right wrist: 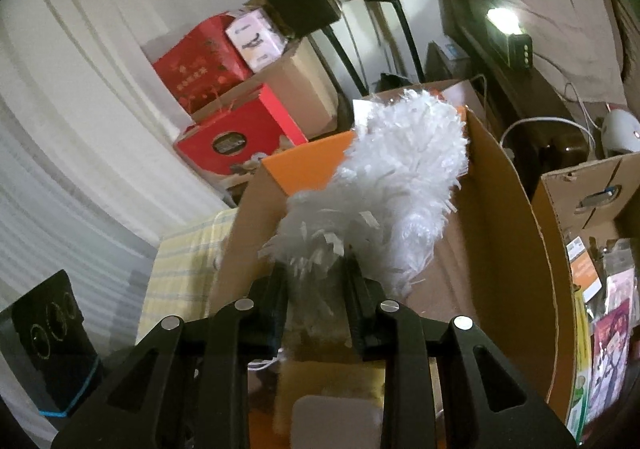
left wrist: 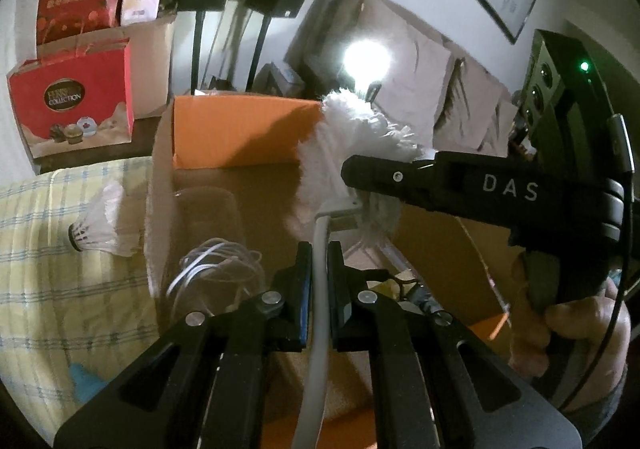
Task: Organize objects
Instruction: 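Lift the duster with both grippers and carry it over the orange box, then lower the duster into the box and open both grippers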
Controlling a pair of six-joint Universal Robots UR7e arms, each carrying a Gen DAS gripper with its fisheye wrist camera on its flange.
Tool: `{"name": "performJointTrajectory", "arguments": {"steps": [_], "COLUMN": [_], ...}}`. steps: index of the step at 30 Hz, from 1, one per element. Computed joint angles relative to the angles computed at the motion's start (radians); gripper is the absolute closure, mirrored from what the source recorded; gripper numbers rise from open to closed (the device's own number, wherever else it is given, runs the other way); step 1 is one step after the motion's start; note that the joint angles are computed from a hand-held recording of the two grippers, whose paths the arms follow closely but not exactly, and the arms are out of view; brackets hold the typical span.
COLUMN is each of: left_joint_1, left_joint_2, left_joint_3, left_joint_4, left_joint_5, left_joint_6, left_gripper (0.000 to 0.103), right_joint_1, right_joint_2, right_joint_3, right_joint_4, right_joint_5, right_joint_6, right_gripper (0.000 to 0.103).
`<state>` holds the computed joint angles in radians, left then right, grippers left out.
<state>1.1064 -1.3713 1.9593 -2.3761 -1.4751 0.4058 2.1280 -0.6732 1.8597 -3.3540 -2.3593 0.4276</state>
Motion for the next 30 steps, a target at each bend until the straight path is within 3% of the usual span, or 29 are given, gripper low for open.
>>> {"name": "performJointTrajectory", "arguments": {"steps": [10, 13, 18, 22, 27, 30], "left_joint_1": [-0.007, -0.003, -0.003, 0.001, 0.011, 0.018], "left_joint_2": [0.033, 0.025, -0.003, -0.034, -0.059, -0.070], "left_joint_3": [-0.011, -0.024, -0.049, -0.057, -0.067, -0.073], "left_joint_4": [0.037, 0.060, 0.089, 0.093, 0.088, 0.094], "left_joint_5": [0.033, 0.011, 0.005, 0.007, 0.026, 0.045], "left_joint_6": [-0.006, -0.006, 0.016, 0.020, 0.020, 0.021], "left_gripper": [0.094, 0.075, 0.066, 0.042, 0.024, 0.015], "right_joint_1": [-0.059, -0.065, -0.071, -0.062, -0.033, -0.003], "right_joint_2": [-0.002, 0.000, 0.006, 0.010, 0.013, 0.016], "right_joint_3": [0.060, 0.061, 0.063, 0.055, 0.044, 0.029], "right_joint_4": [-0.077, -0.066, -0.063, -0.044, -0.042, -0.013], "right_joint_5": [0.049, 0.042, 0.044, 0.026, -0.006, -0.050], "right_joint_6": [0.015, 0.028, 0.029, 0.035, 0.036, 0.032], "right_gripper": [0.078, 0.078, 0.074, 0.072, 0.050, 0.043]}}
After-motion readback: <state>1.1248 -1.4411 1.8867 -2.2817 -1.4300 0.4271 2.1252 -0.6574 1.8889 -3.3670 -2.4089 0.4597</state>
